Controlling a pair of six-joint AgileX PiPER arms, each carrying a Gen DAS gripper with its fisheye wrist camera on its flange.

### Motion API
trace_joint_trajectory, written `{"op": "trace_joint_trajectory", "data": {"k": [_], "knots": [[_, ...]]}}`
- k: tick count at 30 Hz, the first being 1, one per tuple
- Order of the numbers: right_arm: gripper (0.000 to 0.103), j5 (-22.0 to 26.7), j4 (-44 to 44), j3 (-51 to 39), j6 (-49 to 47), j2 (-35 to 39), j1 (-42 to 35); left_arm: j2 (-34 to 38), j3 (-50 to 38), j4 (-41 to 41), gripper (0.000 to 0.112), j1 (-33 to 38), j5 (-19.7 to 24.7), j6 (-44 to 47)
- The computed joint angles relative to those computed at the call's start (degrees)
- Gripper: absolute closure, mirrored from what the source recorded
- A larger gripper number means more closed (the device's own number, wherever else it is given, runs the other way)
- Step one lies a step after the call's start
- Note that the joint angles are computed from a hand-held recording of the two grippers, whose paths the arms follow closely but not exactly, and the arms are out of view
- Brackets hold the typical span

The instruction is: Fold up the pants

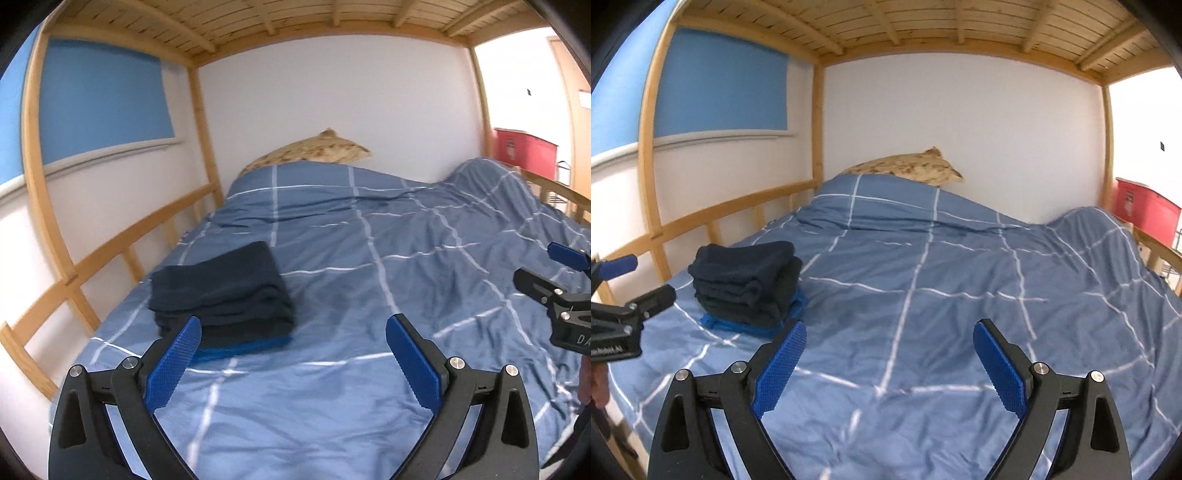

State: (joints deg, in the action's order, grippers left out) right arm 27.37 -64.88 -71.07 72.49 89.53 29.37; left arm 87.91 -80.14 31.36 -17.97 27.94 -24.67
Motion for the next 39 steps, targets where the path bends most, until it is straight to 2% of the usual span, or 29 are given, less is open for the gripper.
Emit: {"op": "trace_joint_trajectory", "data": {"k": [9, 19, 23, 31, 39], "knots": [[0.011, 1.51, -1.55, 15.42, 2.69, -14.14, -0.07, -4.85, 6.58, 10.85, 0.010, -11.83, 2.78, -15.67], [0.011, 3.37, 1.25, 26.27, 0.83, -26.99, -1.13, -7.28, 10.09, 18.60, 0.010, -22.47, 10.19, -27.27], [0.011, 2.71, 4.98, 28.48, -3.00, -29.90, -2.59, -7.29, 10.70, 20.73, 0.010, -25.87, 12.88, -30.79], [0.011, 1.26, 6.98, 31.44, -4.95, -33.20, -5.17, -7.39, 10.44, 18.78, 0.010, -27.46, 13.07, -31.17], [0.011, 0.77, 6.90, 33.46, -5.07, -33.87, -6.26, -6.07, 9.72, 21.53, 0.010, -28.27, 13.90, -33.69]]}}
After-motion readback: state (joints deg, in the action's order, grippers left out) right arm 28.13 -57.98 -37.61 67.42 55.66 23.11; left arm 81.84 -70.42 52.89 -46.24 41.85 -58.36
